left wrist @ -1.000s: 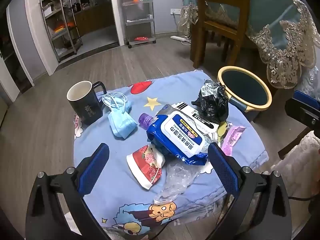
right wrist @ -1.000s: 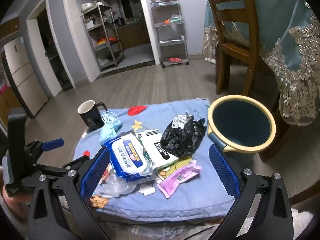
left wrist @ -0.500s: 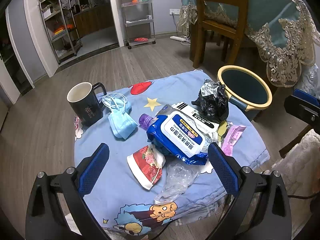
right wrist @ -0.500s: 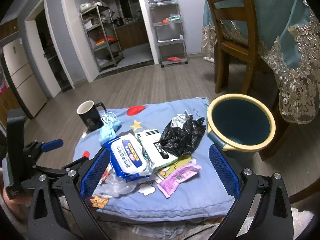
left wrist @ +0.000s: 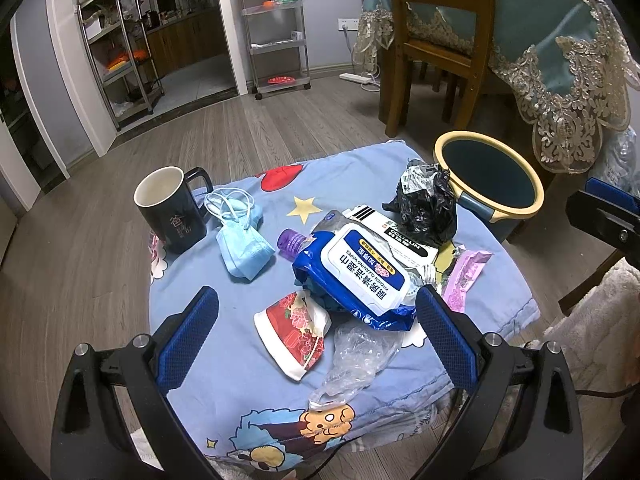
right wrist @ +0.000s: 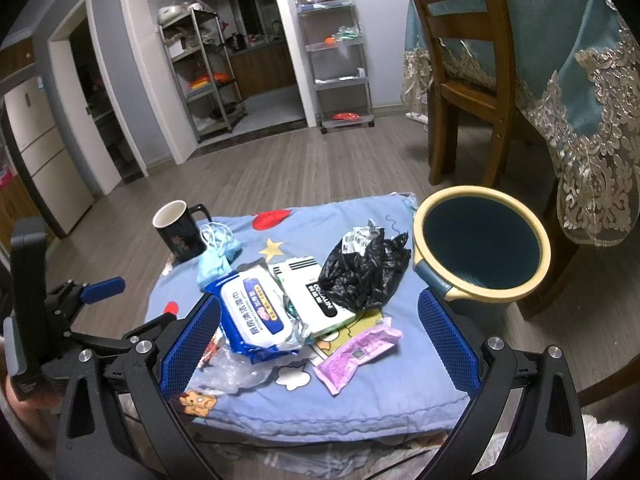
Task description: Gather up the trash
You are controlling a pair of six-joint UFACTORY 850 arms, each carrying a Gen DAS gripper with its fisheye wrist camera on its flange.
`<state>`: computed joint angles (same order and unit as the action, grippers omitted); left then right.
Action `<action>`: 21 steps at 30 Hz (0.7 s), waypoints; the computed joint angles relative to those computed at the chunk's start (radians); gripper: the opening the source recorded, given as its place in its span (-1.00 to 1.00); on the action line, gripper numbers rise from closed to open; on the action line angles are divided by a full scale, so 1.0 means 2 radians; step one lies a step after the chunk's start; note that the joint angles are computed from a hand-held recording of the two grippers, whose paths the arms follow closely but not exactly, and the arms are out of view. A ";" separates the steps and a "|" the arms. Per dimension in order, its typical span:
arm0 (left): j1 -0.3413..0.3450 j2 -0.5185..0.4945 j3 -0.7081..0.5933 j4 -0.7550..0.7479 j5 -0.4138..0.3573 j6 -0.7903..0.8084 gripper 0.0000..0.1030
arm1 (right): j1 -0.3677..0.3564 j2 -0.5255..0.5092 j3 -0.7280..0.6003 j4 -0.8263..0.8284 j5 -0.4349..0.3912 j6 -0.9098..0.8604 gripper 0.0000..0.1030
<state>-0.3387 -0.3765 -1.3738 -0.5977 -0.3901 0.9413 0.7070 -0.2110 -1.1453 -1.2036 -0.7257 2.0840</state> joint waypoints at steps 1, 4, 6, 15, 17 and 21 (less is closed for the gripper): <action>0.000 0.000 0.000 0.001 -0.001 -0.001 0.88 | 0.000 0.000 -0.001 0.001 0.000 -0.002 0.90; 0.000 0.000 0.000 0.001 -0.001 -0.001 0.88 | 0.000 0.000 -0.001 0.001 0.000 -0.002 0.90; 0.000 0.000 0.000 0.000 0.000 0.000 0.88 | 0.000 0.000 0.000 0.000 0.000 0.000 0.90; 0.000 0.001 0.000 0.000 0.000 0.000 0.88 | -0.001 0.001 0.000 0.003 0.003 -0.001 0.90; 0.000 0.001 0.001 0.000 0.000 0.001 0.88 | -0.001 0.000 0.000 0.002 0.002 0.001 0.90; 0.000 0.001 0.000 0.001 0.000 0.000 0.88 | -0.001 -0.001 0.000 0.002 0.002 0.001 0.90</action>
